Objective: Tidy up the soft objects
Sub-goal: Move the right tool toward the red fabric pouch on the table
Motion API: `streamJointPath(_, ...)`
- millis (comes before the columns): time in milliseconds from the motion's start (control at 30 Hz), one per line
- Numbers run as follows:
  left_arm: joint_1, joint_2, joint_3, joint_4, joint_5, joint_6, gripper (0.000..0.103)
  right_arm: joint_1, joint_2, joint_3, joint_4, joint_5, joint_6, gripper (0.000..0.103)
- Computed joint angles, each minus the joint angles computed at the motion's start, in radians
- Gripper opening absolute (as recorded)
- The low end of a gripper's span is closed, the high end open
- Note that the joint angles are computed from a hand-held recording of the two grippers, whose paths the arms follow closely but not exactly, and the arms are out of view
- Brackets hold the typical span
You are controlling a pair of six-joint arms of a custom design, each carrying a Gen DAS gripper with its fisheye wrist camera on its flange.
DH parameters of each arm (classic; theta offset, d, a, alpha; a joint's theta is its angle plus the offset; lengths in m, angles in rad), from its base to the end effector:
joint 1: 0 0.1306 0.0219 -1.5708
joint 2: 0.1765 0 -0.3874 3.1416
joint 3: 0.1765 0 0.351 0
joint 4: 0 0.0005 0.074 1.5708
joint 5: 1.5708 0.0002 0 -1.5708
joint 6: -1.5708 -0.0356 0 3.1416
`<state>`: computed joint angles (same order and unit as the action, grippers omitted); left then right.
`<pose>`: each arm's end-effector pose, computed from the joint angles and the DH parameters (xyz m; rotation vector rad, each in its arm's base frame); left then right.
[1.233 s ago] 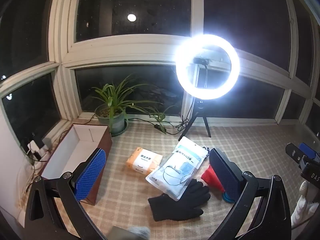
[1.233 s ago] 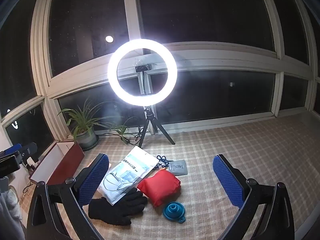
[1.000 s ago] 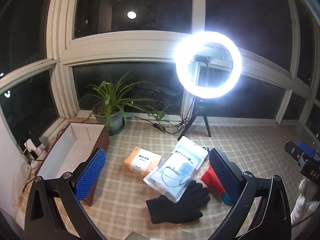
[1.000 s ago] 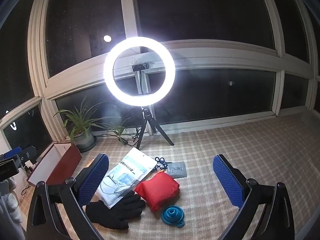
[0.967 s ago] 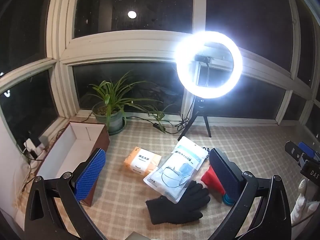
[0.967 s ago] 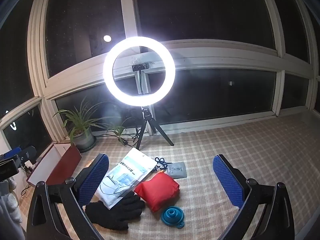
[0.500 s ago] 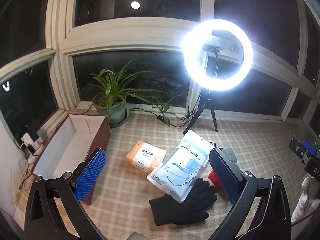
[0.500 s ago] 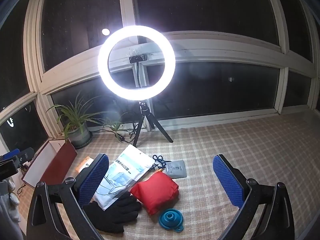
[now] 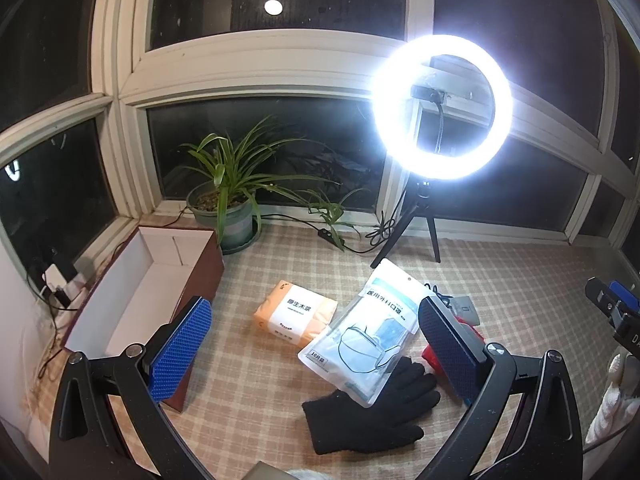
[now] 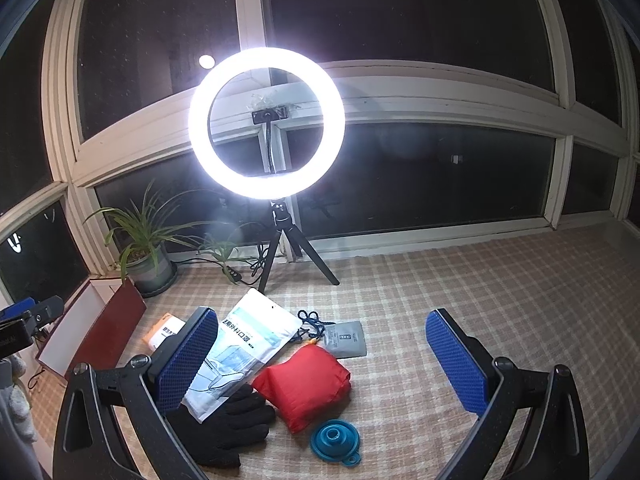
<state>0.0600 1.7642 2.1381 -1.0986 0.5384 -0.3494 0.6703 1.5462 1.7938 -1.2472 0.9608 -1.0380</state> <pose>0.5670 0.0153 0.5505 0.5840 2.1244 -0.3905 0.3881 0.2698 0.5200 0.6862 1.9669 -0.2490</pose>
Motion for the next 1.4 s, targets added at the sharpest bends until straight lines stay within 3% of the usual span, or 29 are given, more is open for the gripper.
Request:
streamJointPath(333,0.000,0.033,0.043,-0.051,-0.004,0.010,0.103,-0.003,0.001,0.008,-0.011,0.005,0.003,0.102)
streamJointPath(733,0.002,0.016,0.011,-0.008,-0.024,0.015,0.103,-0.004,-0.003,0.004,-0.018,0.002,-0.008,0.102)
streamJointPath(1400,0.002,0.019,0.012,-0.011,-0.024,0.021,0.103,-0.005,-0.016,-0.021,-0.018,-0.001,-0.025,0.102)
